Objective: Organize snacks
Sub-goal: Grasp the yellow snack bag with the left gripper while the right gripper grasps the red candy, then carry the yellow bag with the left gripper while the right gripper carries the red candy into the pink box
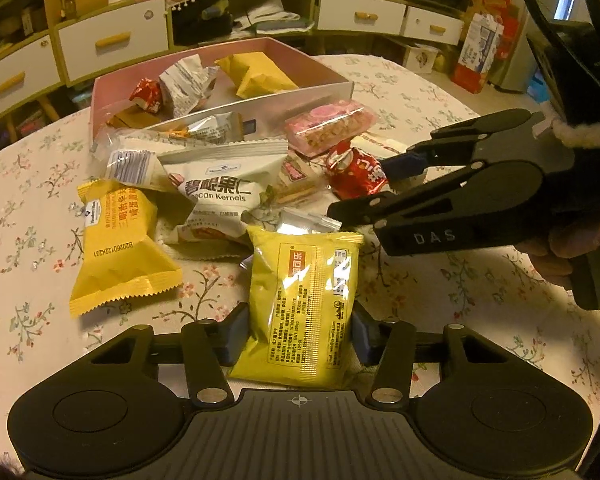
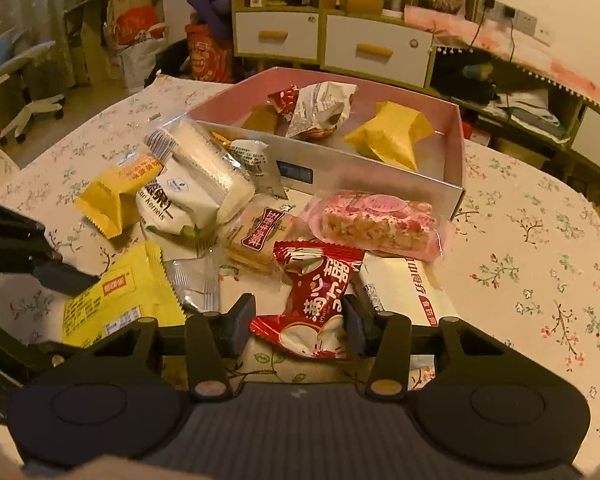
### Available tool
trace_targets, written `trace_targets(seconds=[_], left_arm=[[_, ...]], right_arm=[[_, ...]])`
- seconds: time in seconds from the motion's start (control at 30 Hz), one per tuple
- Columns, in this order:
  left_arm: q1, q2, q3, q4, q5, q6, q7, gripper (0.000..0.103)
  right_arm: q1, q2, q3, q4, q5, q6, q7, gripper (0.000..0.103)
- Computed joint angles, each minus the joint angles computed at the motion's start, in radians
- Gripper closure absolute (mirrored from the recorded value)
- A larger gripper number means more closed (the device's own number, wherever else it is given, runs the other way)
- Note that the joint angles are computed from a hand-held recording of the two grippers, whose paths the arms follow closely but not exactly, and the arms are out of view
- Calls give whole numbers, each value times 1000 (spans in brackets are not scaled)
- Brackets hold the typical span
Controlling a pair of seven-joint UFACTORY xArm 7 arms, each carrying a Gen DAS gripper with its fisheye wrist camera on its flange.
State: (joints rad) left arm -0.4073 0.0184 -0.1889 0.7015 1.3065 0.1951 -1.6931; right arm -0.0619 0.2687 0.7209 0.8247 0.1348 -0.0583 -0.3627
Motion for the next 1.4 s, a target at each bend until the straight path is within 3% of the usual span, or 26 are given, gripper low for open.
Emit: trace_targets(seconds=[0.33,0.5,0.63,0.97,1.17,1.4], left_arm=[[0,-37,-16,-15,-18,21,4,57],[10,-55,-28,-21,-22,21,7,58],[16,-66,-35,-25,-29,23,11,58],[35,-109,-57,-40,-58,22,25,58],[55,-131,-75,-41,-62,15,13,58],[72,-142,-84,-26,-57,22,-7,58]], right_arm=[[104,-27,-106,5,-30,4,33,71],[45,-34,-43,8,26,17,-9,74],[64,-45,-58,12,64,26,-29,75],[-44,-64,80,17,249,27,-184,75],[-31,-82,80,32,340,36,-255,75],[29,-86,19,67,433,35,-301,75]])
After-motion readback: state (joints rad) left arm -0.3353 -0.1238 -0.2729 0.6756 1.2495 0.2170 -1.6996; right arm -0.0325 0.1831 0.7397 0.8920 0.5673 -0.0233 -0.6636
